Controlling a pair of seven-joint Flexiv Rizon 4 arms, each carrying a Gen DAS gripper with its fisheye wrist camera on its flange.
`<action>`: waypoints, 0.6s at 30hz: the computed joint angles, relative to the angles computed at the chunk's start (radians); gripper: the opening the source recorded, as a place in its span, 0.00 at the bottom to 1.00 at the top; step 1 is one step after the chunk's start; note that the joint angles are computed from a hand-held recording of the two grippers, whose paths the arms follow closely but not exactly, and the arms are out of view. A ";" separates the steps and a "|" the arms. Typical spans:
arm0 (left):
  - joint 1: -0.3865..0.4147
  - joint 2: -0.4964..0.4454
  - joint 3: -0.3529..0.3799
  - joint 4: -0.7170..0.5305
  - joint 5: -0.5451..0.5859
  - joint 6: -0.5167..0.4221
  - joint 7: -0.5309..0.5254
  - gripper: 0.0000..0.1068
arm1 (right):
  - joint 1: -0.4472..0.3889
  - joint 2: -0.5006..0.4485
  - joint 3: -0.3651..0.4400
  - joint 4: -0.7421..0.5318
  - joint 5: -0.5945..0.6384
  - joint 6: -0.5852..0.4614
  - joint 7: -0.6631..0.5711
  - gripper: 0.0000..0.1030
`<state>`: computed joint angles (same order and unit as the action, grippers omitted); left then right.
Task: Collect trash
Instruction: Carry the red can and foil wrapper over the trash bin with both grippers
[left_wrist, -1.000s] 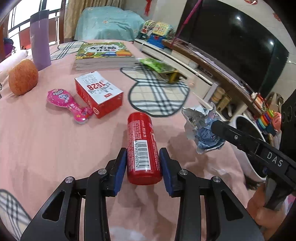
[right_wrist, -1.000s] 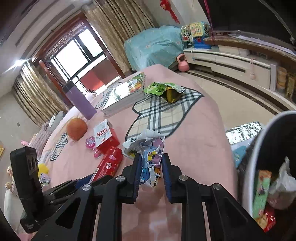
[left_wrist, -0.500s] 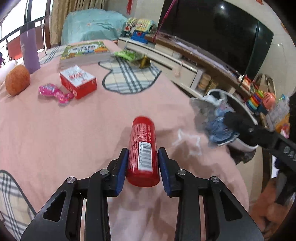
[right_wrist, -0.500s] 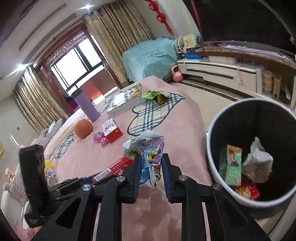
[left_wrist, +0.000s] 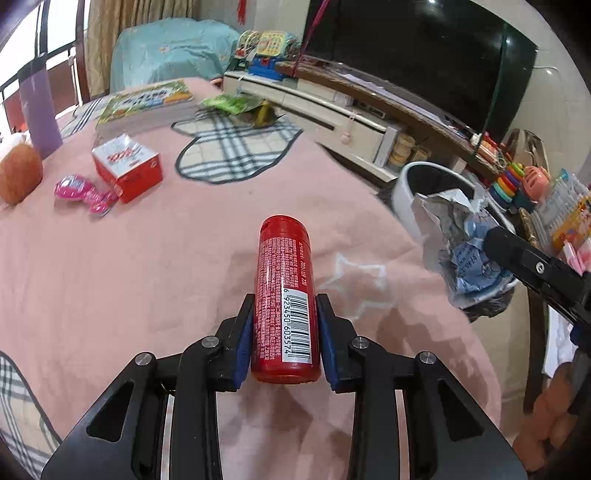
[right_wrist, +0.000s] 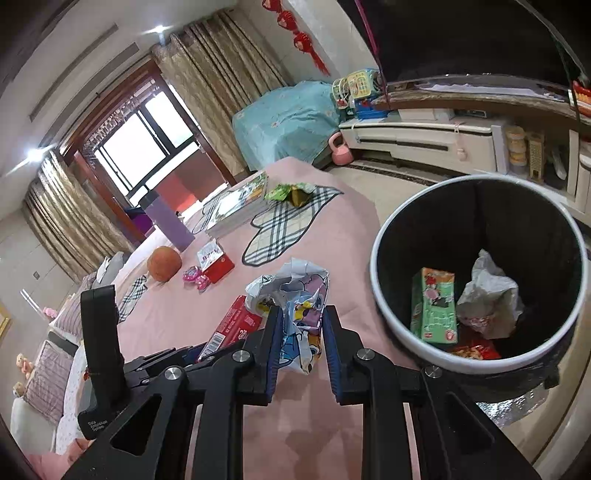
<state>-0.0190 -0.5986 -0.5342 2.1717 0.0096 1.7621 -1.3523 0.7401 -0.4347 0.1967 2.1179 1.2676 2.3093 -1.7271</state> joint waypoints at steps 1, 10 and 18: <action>0.003 0.004 -0.012 0.003 0.004 0.002 0.001 0.27 | 0.001 0.003 0.003 0.006 -0.001 0.011 0.005 0.21; 0.012 0.029 -0.086 0.007 0.031 0.005 0.010 0.27 | -0.025 0.031 0.038 0.064 0.016 0.091 0.035 0.21; -0.025 0.038 -0.098 -0.014 0.026 -0.011 0.023 0.27 | -0.044 0.039 0.064 0.123 0.020 0.146 0.095 0.21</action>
